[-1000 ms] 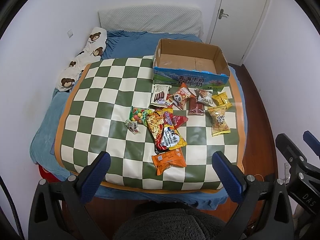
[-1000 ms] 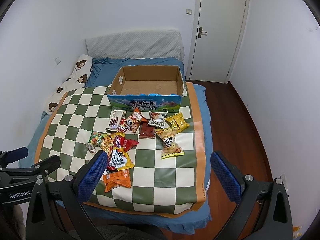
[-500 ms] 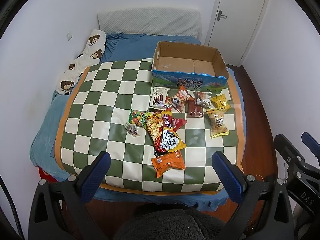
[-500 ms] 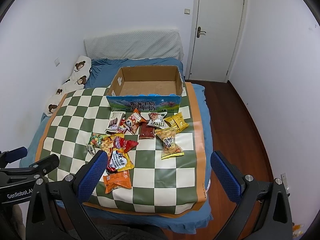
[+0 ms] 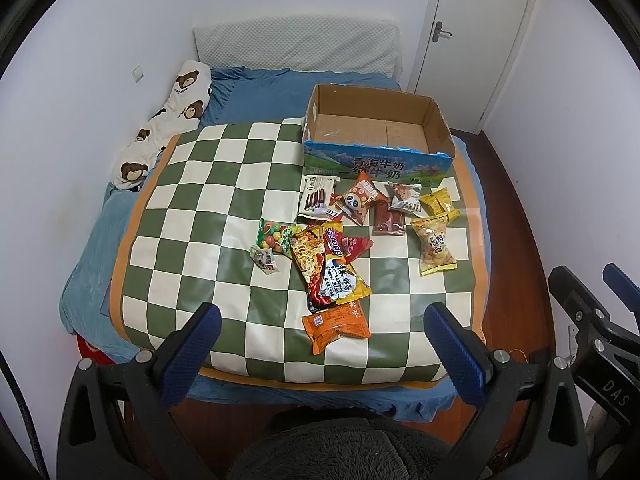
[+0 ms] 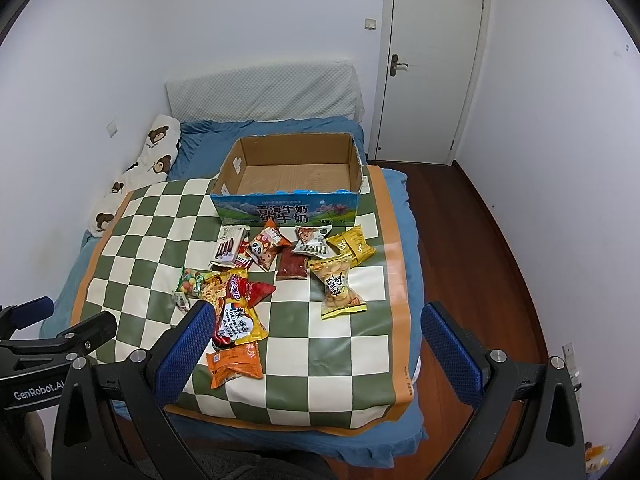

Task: Organize snacks
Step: 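Grasp the orange bag with the right tool while the left tool grasps the yellow Seadap pack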

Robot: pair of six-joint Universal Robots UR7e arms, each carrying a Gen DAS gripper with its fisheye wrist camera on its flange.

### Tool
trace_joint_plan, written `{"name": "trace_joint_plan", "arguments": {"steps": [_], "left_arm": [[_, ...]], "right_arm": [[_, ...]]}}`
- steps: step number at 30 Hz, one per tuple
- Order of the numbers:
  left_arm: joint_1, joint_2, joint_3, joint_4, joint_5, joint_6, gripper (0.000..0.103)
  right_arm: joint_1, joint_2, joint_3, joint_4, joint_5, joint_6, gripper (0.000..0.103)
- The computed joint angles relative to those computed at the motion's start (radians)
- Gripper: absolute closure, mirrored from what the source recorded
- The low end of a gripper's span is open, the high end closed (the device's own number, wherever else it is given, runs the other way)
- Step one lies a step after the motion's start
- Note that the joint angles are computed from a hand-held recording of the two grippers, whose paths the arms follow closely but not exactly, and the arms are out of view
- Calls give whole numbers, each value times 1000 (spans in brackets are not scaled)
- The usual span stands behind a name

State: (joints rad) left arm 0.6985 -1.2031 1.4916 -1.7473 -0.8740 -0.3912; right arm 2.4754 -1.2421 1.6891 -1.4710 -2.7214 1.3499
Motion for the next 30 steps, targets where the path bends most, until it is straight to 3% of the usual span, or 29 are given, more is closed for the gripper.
{"name": "trace_joint_plan", "arguments": {"steps": [24, 27, 30], "left_arm": [[-6, 19, -4, -8, 20, -26, 0], [22, 25, 19, -21, 40, -41, 0], [64, 62, 20, -9, 74, -43, 0]], "right_arm": [[3, 5, -21, 17, 5, 23, 0], [-18, -15, 22, -73, 27, -9, 0], [-77, -47, 113, -293, 100, -121, 0]]}}
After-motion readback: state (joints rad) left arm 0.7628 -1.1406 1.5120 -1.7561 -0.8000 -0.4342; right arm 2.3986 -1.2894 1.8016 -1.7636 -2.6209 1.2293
